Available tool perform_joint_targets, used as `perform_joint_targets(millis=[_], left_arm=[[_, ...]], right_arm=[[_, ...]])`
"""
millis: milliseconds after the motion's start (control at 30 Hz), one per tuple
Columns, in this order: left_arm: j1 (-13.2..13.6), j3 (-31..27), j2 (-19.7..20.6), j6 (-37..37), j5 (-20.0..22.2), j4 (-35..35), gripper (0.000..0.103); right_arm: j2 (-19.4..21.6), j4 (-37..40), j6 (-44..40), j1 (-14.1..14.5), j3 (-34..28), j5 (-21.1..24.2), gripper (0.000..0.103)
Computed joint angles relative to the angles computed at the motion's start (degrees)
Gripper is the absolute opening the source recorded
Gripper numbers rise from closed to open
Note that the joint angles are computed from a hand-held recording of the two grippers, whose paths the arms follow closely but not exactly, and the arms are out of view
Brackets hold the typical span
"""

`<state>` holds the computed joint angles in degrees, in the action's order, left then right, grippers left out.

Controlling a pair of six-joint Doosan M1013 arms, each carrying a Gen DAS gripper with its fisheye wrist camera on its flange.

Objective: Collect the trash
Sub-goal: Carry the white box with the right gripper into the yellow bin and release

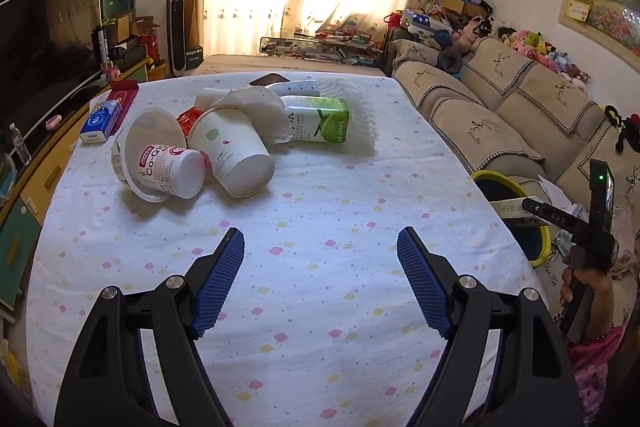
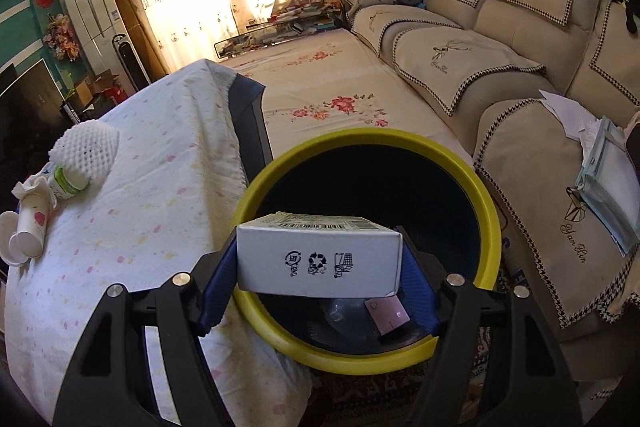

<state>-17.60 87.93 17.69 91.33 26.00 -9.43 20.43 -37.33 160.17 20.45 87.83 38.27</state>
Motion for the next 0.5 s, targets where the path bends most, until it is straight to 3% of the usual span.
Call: perform_joint_targets(millis=[500], left_arm=[[-0.55,-1.6,1.54,-0.45,1.92,0.89,0.078]], right_arm=[[0.71,2.44,1.2,-1.13,1.02,0.62,0.072]])
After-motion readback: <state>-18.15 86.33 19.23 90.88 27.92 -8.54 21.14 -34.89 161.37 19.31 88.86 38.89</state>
